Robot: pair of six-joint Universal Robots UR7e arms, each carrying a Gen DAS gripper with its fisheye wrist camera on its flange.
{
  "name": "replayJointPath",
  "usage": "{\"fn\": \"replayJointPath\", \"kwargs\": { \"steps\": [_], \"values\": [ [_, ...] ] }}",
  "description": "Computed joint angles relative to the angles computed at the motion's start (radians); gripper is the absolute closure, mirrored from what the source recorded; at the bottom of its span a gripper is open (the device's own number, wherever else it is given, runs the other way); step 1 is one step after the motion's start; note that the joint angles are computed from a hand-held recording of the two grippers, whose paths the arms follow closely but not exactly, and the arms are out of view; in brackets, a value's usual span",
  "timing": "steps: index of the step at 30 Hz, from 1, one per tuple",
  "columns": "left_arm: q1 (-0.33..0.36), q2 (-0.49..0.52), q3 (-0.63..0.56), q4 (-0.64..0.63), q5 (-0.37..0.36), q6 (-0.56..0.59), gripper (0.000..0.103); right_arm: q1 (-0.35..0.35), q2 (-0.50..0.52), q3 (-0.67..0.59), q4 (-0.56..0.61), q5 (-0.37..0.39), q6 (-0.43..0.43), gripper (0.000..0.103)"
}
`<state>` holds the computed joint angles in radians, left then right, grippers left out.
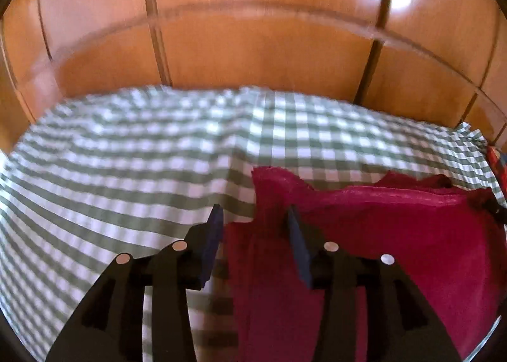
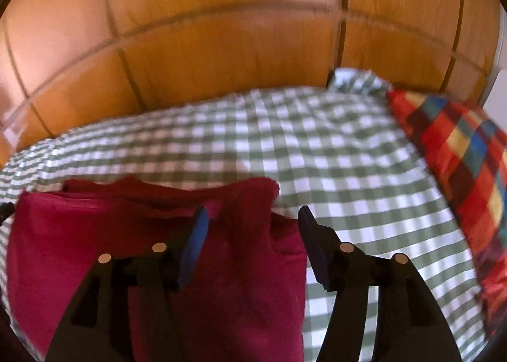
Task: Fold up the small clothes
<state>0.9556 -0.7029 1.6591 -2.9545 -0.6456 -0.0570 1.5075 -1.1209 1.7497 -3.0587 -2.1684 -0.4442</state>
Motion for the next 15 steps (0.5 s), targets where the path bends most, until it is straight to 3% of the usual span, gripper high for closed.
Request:
{"fn": "replayJointPath", "kwargs": {
  "steps": [7,11,14,15],
  "values": [
    [-0.106,-0.088,0.227,-0.189,0.009,0.015,0.061,0.042,-0.16,0.175,0.067,0.129,-0.016,0.045],
    [-0.138,-0.101,0.319,-0.21,-0.018,-0.007,0.058,0.049,-0.184,0.239,0.107,0.101,-0.007,0.045],
    [-0.129,-0.097,0.351,-0.131,-0.02,-0.071,0.058,0.002,-0.167,0.255,0.135,0.035,0.056,0.045],
    [-0.114,-0.096,0.354,-0.118,-0.031,-0.085,0.057,-0.017,-0.173,0.26,0.142,0.063,0.075,0.045]
  ]
}}
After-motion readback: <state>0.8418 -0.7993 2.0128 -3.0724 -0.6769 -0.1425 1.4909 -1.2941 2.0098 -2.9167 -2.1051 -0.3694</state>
